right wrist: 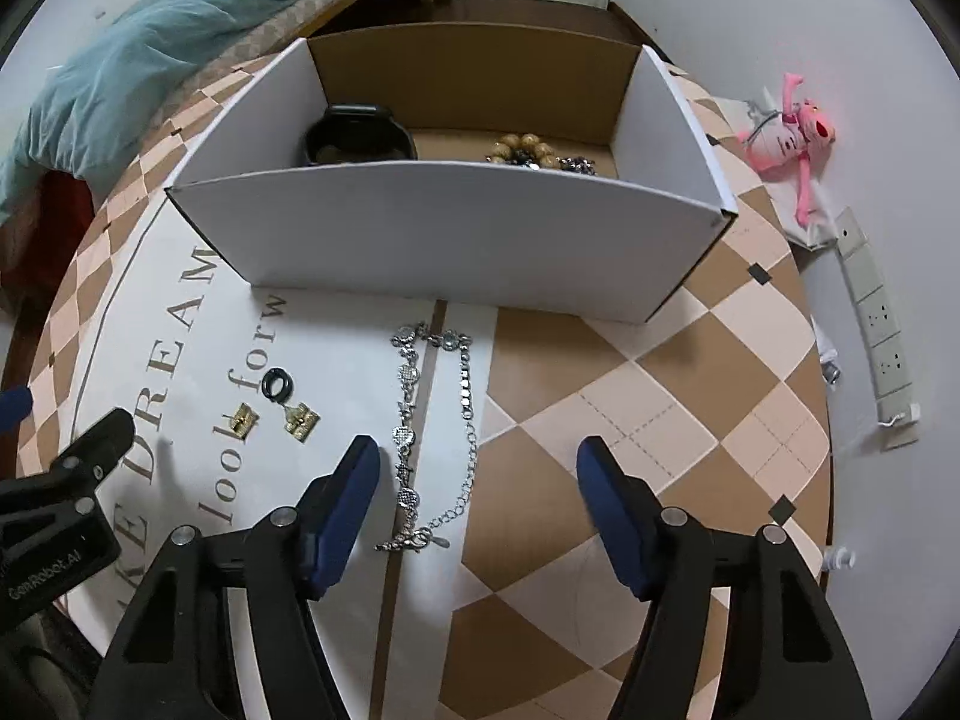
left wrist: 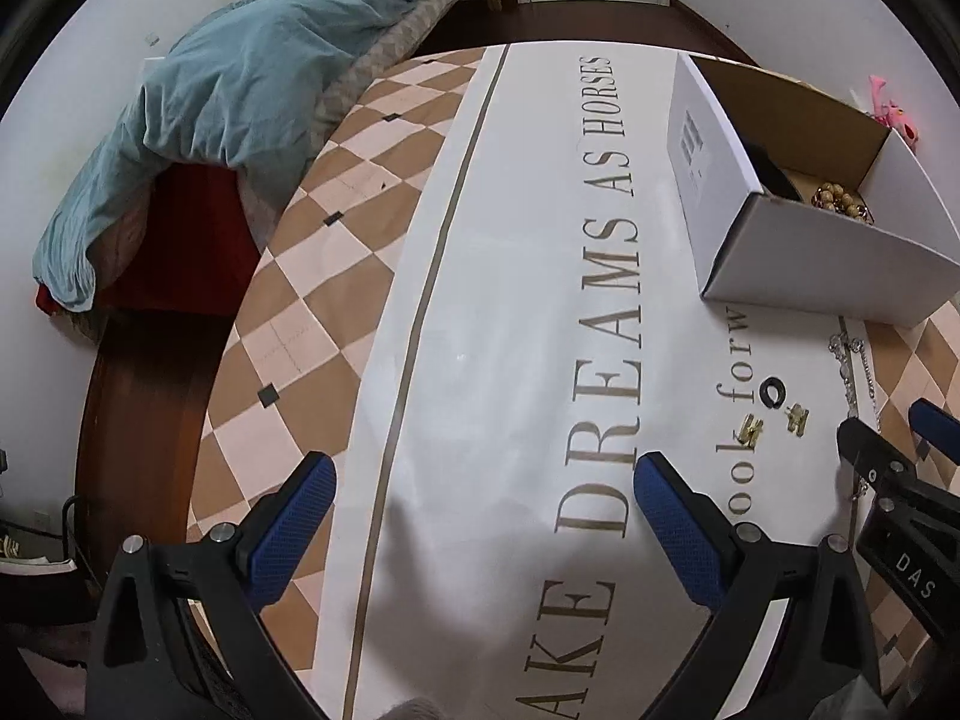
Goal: Organize jewelry
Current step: 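Withdraw both grippers from the box toward the remaining jewelry, then grasp the silver chain necklace with the right gripper while the left gripper grasps a gold earring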
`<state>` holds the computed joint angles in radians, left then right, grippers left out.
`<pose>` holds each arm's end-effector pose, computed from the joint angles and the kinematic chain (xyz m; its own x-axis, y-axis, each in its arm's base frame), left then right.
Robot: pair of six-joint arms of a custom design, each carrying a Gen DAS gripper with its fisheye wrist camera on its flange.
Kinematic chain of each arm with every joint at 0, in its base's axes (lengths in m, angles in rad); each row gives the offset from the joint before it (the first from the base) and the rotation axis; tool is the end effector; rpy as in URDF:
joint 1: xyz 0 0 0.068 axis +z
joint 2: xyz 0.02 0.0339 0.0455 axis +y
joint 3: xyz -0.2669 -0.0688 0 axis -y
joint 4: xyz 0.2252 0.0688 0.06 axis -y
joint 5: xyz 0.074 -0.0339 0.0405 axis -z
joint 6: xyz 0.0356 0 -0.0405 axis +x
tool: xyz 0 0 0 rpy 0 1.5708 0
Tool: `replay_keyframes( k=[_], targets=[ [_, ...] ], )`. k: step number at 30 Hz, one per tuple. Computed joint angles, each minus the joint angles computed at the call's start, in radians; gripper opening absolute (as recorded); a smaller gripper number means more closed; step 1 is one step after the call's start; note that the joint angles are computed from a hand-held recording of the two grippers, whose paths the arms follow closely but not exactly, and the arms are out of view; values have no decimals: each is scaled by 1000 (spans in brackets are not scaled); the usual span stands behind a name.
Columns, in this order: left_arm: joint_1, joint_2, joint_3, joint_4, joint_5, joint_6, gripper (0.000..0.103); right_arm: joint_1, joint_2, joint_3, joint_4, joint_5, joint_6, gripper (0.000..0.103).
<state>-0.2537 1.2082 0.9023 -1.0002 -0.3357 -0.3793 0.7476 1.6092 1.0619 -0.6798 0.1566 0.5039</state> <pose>0.1833 -0.0354 0.2486 -0.9247 -0.1214 -0.3607 -0.2033 0.9588 0.1985 0.2168 0.1935 0.2115 -0.9103 -0.1936 -0.3660 -0.2210 0.9747 0.0341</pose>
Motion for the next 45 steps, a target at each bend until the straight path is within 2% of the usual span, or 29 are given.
replay_keyframes(
  k=[1,2,3,8,15,17,19,20,22,26,29,38,45],
  targets=[
    [-8,0,-1,-1,1,-6,101,3,-3,5,-3,0,-12,55],
    [-13,4,-2,3,3,-6,101,5,-10,7,-6,3,-17,20],
    [-25,8,-3,7,3,-11,101,6,-8,17,-20,4,-21,4],
    [-92,37,4,38,19,-34,101,-32,-39,-5,-22,-35,-20,3],
    [-174,105,14,113,71,-26,101,-141,-169,-111,-11,-90,-7,2],
    [-196,113,9,132,78,-24,90,-166,-183,-123,-18,-101,-20,2],
    [-211,109,7,153,96,-16,66,-186,-193,-136,-18,-110,-27,2],
    [-215,109,10,158,106,-13,60,-196,-197,-141,-17,-114,-31,2],
    [-224,117,24,160,120,-9,31,-208,-199,-146,-14,-121,-36,2],
    [-240,136,44,158,131,-13,9,-209,-197,-148,-7,-121,-32,2],
    [-253,126,36,158,126,-21,5,-207,-205,-145,-8,-124,-28,2],
    [-193,44,51,112,191,-11,5,-226,-279,-70,-57,-179,-27,2],
    [-102,12,239,0,293,40,5,-266,-307,106,-150,-243,-67,2]
  ],
)
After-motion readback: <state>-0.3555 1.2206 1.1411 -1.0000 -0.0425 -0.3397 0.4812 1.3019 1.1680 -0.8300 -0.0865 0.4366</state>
